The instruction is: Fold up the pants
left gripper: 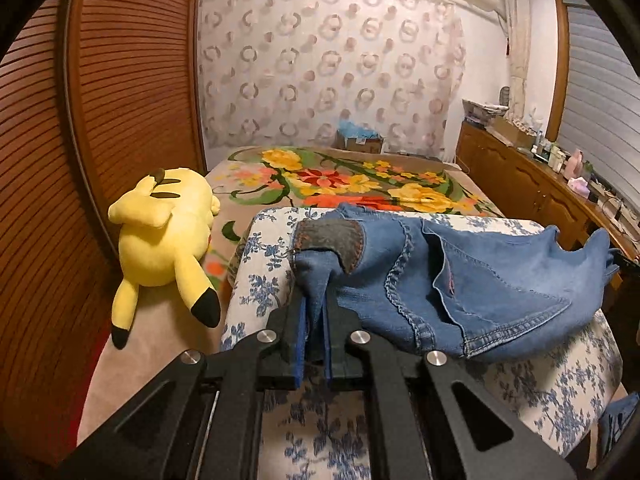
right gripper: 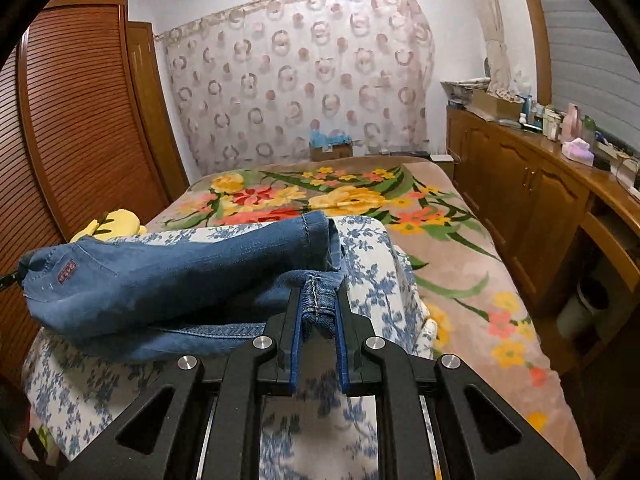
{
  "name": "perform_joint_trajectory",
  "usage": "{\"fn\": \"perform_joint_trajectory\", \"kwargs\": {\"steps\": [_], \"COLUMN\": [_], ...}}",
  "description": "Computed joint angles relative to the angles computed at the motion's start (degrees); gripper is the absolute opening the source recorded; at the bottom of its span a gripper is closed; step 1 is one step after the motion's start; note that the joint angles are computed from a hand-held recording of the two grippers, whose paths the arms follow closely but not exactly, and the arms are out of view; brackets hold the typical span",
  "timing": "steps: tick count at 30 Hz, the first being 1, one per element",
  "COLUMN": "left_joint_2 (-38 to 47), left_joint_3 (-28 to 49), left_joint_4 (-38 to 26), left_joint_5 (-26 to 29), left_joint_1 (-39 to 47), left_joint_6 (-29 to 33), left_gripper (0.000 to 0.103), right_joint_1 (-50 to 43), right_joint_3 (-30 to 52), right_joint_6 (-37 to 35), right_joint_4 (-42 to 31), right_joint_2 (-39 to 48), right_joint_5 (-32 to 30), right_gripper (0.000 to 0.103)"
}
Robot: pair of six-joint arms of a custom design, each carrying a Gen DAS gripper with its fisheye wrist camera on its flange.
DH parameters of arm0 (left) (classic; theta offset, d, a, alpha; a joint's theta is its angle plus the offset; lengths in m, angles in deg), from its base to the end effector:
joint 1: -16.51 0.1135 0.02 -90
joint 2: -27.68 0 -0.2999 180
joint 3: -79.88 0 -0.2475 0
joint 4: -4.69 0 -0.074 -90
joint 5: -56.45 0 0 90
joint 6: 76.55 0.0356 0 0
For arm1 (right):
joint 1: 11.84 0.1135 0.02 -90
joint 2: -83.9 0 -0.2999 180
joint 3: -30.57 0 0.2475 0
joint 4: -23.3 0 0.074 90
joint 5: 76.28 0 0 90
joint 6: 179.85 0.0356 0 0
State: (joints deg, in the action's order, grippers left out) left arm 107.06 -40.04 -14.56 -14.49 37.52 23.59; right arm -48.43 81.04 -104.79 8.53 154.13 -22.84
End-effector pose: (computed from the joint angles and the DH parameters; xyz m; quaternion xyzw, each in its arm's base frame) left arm 0.2679 0.0904 0.2594 -0.0126 0.8913 -0.0287 0.4524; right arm 0.2021 -0.1237 0.2539 0.0145 0.8529 0.0579 0.5186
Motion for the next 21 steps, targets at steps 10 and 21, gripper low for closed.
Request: {"fn": "perform_joint_trajectory", "kwargs": {"steps": [10,21], "left_joint_2": [-6.8,-14.5], "left_joint_3": [-7.2,-13.9], "left_joint_4": [-1.6,-4.9], "left_joint_5": [2.5,3.4], "left_joint_1": [2.6,4.6], "left_joint_6": [3.8,7.8], "left_gripper": [0.008,0.008], "right_joint_1": [-6.3,-13.0], "right_joint_3": [-4.6,-6.6], "right_joint_6": [-3.1,-9.8], "right_joint_4": [0.1,-4.4], "right_joint_2": [-1.2,-3.2], "right_joint_5": [-5.7,-11.2], "right_gripper": [0.014,0.014]}}
